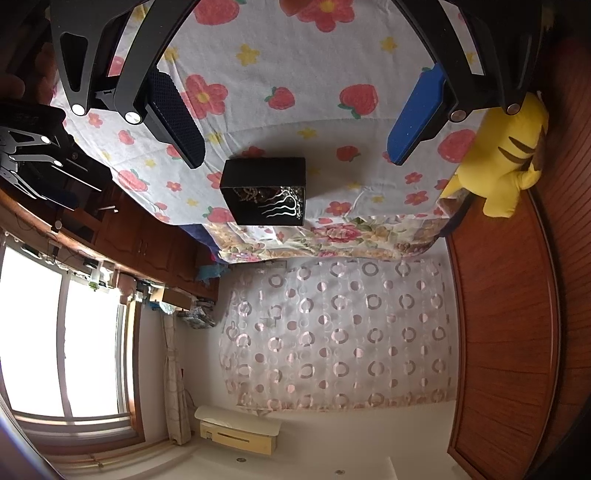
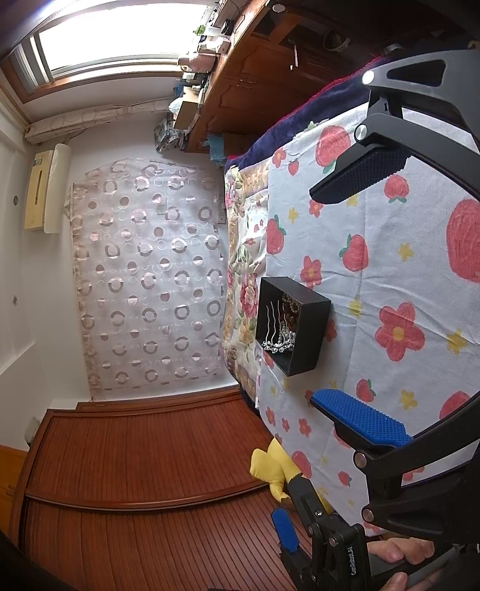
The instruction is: Organize jewelry
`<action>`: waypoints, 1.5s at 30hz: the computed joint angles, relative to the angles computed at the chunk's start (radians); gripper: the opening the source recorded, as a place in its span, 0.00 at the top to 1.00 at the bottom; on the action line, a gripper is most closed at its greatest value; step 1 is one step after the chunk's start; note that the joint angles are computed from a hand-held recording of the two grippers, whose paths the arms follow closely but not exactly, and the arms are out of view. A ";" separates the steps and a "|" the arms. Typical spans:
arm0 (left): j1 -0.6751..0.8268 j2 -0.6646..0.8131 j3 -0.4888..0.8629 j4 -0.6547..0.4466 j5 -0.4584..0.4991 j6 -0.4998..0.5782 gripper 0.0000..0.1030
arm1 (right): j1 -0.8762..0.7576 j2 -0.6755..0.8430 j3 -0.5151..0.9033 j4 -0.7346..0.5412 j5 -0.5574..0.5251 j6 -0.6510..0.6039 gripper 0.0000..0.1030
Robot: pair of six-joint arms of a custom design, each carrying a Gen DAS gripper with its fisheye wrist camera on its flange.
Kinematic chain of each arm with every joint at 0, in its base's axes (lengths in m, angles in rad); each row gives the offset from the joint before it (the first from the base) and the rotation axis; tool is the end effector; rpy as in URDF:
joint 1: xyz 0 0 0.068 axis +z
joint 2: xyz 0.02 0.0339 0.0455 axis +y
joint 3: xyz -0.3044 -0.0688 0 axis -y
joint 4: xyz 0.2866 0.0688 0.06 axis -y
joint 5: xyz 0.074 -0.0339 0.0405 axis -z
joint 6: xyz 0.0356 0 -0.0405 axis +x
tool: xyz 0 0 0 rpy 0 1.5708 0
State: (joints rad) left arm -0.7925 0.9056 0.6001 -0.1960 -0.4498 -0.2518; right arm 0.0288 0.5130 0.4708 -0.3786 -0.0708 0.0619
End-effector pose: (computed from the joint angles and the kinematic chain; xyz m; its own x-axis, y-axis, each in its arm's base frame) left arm 0.1630 -0.1433 0.2730 -0.4200 0.1064 -0.9013 0.2777 0.9605 -0.0160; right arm 0.1435 0.0067 0.2660 -0.4133 0.0498 -0.9092 -0.0678 0.9940 0.0853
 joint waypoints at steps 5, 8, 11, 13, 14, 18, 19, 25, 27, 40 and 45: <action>-0.004 0.001 -0.001 0.000 -0.002 -0.003 0.07 | 0.000 0.002 0.000 0.001 0.002 -0.001 0.02; -0.009 -0.003 0.004 -0.007 -0.008 0.000 0.07 | -0.007 0.002 0.000 0.001 -0.005 -0.005 0.02; -0.008 -0.002 0.003 -0.006 -0.008 -0.001 0.07 | -0.007 0.002 0.000 0.001 -0.005 -0.004 0.02; -0.007 -0.003 0.003 -0.005 -0.007 0.000 0.07 | -0.007 0.002 0.000 0.001 -0.005 -0.004 0.02; -0.005 -0.002 0.003 -0.004 -0.004 0.000 0.07 | -0.007 0.001 -0.001 0.002 -0.005 -0.005 0.02; -0.008 -0.003 0.000 -0.001 -0.008 0.001 0.07 | 0.001 -0.001 -0.003 0.003 0.003 -0.001 0.02; -0.006 -0.002 0.000 -0.001 -0.006 0.002 0.07 | -0.005 0.001 -0.002 0.003 -0.002 -0.005 0.02; -0.007 -0.004 0.003 -0.003 -0.013 0.003 0.07 | -0.002 -0.004 -0.002 -0.001 0.001 -0.003 0.02; 0.001 -0.004 0.012 -0.008 -0.009 0.005 0.07 | -0.002 -0.004 -0.003 0.000 0.001 -0.002 0.02; 0.005 -0.014 0.016 -0.018 -0.004 0.009 0.07 | -0.062 -0.014 0.002 -0.013 -0.041 -0.017 0.02; 0.008 -0.013 0.019 -0.017 -0.006 0.015 0.07 | -0.069 -0.013 0.001 -0.012 -0.048 -0.020 0.02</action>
